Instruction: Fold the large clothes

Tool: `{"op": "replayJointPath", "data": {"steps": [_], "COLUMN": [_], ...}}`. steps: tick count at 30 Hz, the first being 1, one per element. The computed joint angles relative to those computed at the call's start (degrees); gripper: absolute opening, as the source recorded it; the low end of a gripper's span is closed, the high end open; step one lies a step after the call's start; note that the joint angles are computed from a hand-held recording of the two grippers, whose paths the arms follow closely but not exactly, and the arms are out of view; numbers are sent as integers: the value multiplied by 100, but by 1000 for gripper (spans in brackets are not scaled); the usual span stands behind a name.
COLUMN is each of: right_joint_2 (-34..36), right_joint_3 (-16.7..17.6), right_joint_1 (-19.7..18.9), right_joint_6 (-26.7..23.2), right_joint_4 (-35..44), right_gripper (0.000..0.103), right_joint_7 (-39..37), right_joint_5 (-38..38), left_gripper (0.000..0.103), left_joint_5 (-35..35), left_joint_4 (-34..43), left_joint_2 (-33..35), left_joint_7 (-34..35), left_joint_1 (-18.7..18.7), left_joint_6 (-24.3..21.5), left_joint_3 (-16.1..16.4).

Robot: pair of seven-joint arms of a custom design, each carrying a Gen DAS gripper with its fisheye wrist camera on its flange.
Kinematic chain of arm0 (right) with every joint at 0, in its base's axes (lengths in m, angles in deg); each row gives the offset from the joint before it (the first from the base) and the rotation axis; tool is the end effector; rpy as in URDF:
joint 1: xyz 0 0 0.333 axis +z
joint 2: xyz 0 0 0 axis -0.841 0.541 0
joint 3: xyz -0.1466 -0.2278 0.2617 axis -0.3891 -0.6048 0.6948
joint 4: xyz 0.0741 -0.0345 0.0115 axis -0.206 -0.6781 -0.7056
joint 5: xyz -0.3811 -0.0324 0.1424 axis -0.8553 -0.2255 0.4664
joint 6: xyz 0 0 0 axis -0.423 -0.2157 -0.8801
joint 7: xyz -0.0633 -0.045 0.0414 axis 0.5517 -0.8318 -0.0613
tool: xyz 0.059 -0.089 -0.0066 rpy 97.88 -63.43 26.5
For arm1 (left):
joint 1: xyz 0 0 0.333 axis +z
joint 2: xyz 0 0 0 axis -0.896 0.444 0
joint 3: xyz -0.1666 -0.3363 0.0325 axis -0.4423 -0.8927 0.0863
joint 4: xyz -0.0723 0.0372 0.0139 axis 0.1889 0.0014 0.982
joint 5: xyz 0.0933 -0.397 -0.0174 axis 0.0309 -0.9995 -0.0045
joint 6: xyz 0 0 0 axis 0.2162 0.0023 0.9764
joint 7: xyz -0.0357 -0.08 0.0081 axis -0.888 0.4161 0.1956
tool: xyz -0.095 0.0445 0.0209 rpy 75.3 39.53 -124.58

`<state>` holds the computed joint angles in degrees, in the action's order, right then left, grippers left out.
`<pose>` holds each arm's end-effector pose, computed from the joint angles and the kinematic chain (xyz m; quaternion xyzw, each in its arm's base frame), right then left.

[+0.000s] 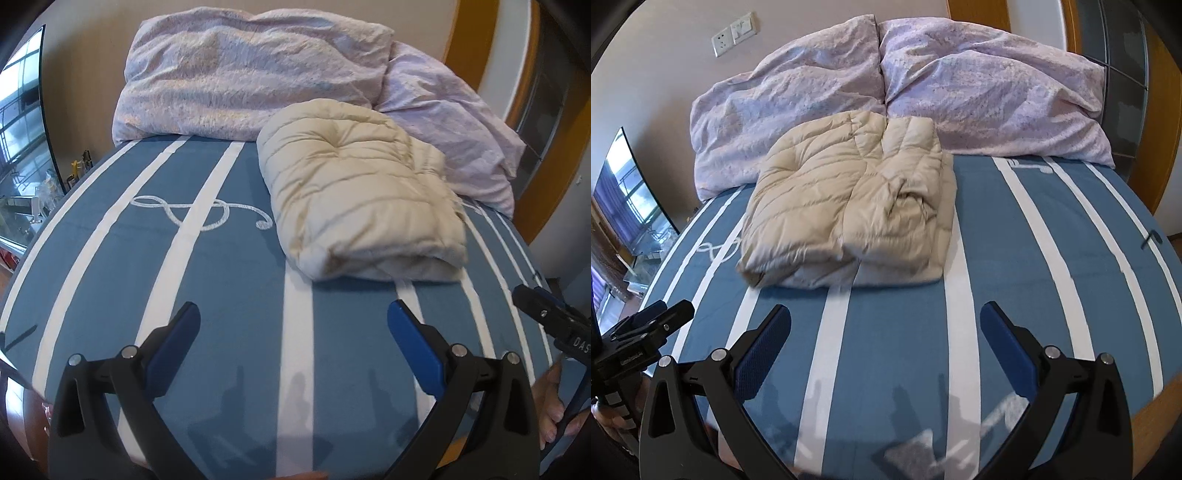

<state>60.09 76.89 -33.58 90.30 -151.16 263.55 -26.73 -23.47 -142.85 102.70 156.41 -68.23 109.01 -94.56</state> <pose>0.5935 0.2846 0.4408 -0.5782 0.7212 -0.2411 0.2955 0.6545 -0.1745 0.4357 -0.5774 0.7316 -0.3308 0.1484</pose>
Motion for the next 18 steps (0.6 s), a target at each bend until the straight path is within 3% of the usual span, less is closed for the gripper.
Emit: {"op": "replayJointPath", "data": {"steps": [2, 9, 13, 18], "right_joint_2": [-138, -693, -875, -958], "right_joint_3": [49, 244, 403, 474], "right_joint_1": [-1, -22, -155, -217], "right_joint_6": [28, 67, 191, 263], "right_joint_4": [-166, -662, -847, -925], "right_gripper": [102, 102, 102, 102], "right_joint_7": [-5, 230, 111, 143], "right_joint_5": [80, 6, 269, 308], "left_gripper": [101, 101, 101, 101], "left_joint_5": [-303, -1519, -1946, -2080], "left_joint_4": [-210, -623, -715, -775], "left_joint_2": [-199, -831, -1083, -1188], "left_joint_7": [308, 1382, 1737, 1829], "left_joint_1": [243, 463, 314, -32], "left_joint_6": [-18, -363, -692, -708], "left_joint_3": [-295, -579, -421, -117]}}
